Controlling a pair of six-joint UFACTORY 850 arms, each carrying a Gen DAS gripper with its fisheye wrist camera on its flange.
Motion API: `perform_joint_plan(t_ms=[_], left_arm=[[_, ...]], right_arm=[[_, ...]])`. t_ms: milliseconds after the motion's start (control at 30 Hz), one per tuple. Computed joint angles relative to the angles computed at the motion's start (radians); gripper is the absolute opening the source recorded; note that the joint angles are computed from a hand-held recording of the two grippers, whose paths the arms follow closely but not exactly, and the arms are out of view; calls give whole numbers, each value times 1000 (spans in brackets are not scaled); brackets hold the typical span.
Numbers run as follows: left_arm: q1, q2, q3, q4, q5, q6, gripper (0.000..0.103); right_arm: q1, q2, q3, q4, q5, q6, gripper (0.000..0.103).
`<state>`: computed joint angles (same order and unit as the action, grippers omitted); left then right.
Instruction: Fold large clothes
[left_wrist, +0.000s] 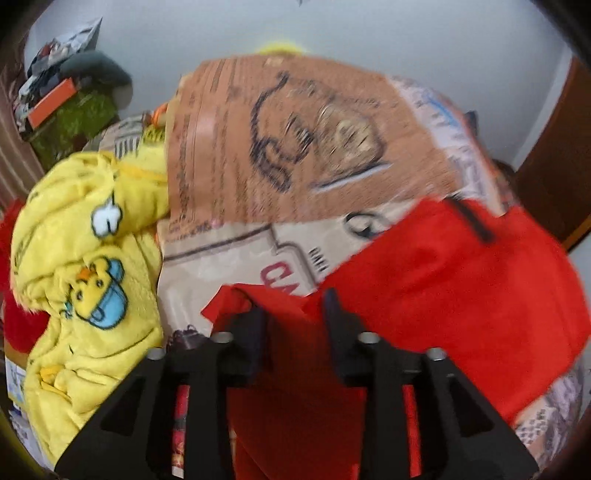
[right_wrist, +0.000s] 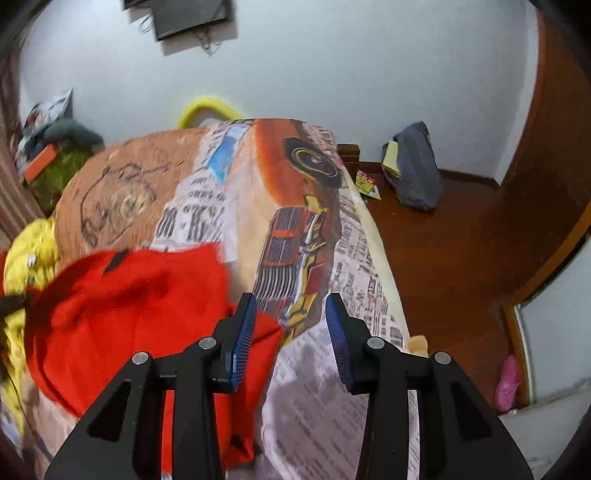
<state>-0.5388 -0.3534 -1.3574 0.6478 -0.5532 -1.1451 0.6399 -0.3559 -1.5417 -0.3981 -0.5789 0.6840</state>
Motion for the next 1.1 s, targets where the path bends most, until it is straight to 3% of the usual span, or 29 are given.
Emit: perform_joint_plan(t_ms=[200,433,500,567,667,700,767,900,1000,1100], left_arm=[[-45,97,42,181,16,-148,62],[-85,70,59,-36,15,117,62],[-94,63,86,-95,36,172,62],[-108,47,114,-108,19,181,62],[-122,21,159,-49,-36,129,64],[-123,34,197,-2,-16,78,71],[-122,72,253,82,8,-16,78],[-122,80,292,129,-100,-79,79],[-86,133,366,83,2,-111,79],[-60,162,405,36,79,-138,79]], right_arm=[[65,-11,-4,47,18,-99,36],[132,-88,-64,243,71,-259,37],[155,-108,-68,239,79,-275,45],[184,-133,-70,156,58,-238,53],[212,-167,-73,-19,-35,-146,54],[214,-162,-54,-58,-43,-116,54],[205,-127,8,-122,-24,-47,67],[171,-47,118,-180,8,50,74],[161,-10,173,-209,-20,129,76],[134,30,229,-140,7,125,76]])
